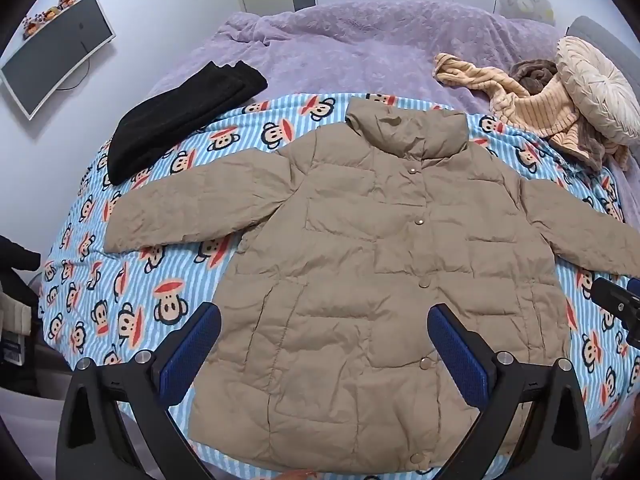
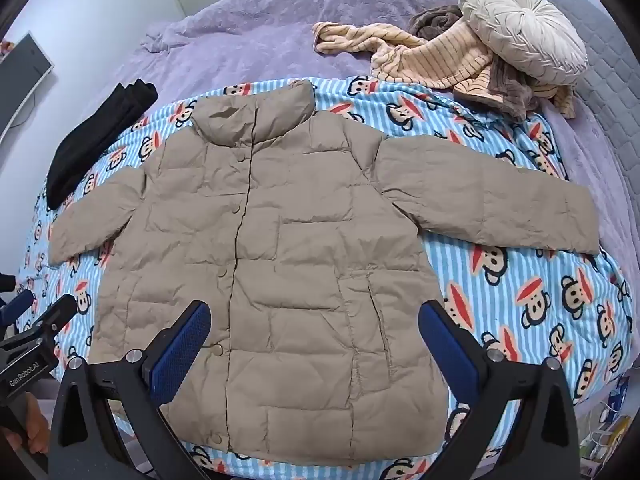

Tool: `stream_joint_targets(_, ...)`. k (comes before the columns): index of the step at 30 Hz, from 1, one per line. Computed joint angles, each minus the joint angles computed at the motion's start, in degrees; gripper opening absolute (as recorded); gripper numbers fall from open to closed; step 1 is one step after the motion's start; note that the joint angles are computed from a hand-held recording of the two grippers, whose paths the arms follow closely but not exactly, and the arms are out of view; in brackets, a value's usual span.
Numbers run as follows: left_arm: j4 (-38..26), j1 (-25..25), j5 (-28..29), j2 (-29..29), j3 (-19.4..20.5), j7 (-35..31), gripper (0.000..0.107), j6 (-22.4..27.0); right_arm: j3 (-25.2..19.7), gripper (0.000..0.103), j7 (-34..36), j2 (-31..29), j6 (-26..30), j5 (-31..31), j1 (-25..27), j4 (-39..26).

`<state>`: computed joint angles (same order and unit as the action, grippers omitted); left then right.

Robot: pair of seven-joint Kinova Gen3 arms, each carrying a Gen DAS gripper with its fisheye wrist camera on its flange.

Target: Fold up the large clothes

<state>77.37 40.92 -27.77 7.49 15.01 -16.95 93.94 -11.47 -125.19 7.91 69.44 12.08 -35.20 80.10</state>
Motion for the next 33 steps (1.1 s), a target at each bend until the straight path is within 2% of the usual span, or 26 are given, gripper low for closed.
stream_joint_targets(4,0.31,-1.74,2.08,-1.78,-0.22,-1.40,0.103,-1.40,0.32,0.103,0.13,0.78,1.57,-0.54,0.10,-1.27)
stream_joint_targets(6,-0.95,-1.38,1.62,-0.67,0.33,-1.43,0.103,-0.94,1.15,0.103,2.25,0.89,1.91,-2.50,1.30,-2.55)
stream_joint_targets(12,-4.13,1.83,-0.08,2.06,0.11,-0.67,0.103,0.41,0.54,0.103,2.30,0.06,0.53,-1.65,1.52,-0.72)
stream_joint_targets(33,-4.61,2.51,0.28,1.78,-0.69,-0.25,0.103,0.14,0.40,0.103,3.52,-0.75,0.50,-1.93,2.07,0.41)
